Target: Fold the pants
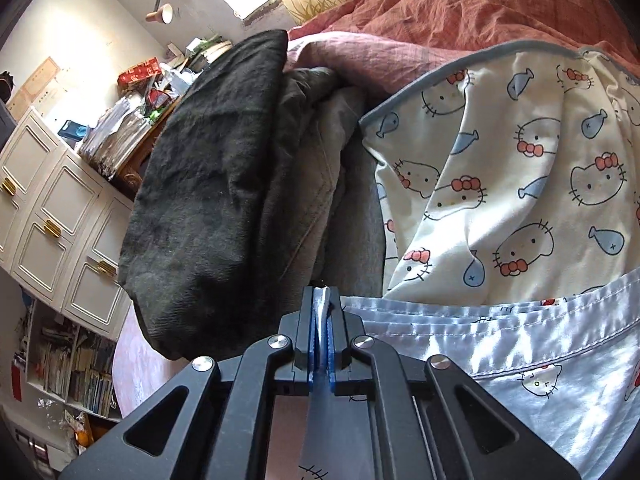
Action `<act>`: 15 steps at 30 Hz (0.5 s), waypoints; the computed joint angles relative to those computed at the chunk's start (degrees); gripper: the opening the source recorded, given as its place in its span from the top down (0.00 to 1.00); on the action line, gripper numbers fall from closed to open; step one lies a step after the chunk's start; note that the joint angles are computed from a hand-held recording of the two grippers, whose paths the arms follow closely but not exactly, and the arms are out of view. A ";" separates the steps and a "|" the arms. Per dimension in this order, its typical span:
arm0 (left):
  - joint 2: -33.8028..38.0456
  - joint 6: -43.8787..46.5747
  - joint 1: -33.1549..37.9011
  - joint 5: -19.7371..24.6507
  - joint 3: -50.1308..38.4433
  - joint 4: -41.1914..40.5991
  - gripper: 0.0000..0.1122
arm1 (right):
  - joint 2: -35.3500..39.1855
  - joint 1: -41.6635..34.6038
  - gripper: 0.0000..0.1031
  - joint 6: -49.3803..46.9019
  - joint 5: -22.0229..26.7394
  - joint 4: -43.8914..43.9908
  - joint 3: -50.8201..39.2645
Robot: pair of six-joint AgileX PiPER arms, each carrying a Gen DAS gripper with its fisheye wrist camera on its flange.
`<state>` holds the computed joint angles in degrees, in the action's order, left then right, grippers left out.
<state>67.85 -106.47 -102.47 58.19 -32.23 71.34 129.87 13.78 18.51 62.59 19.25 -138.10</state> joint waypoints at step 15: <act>-7.33 1.92 -1.61 5.98 1.61 -2.69 0.33 | -41.31 -3.38 0.40 -18.22 -24.25 7.68 48.99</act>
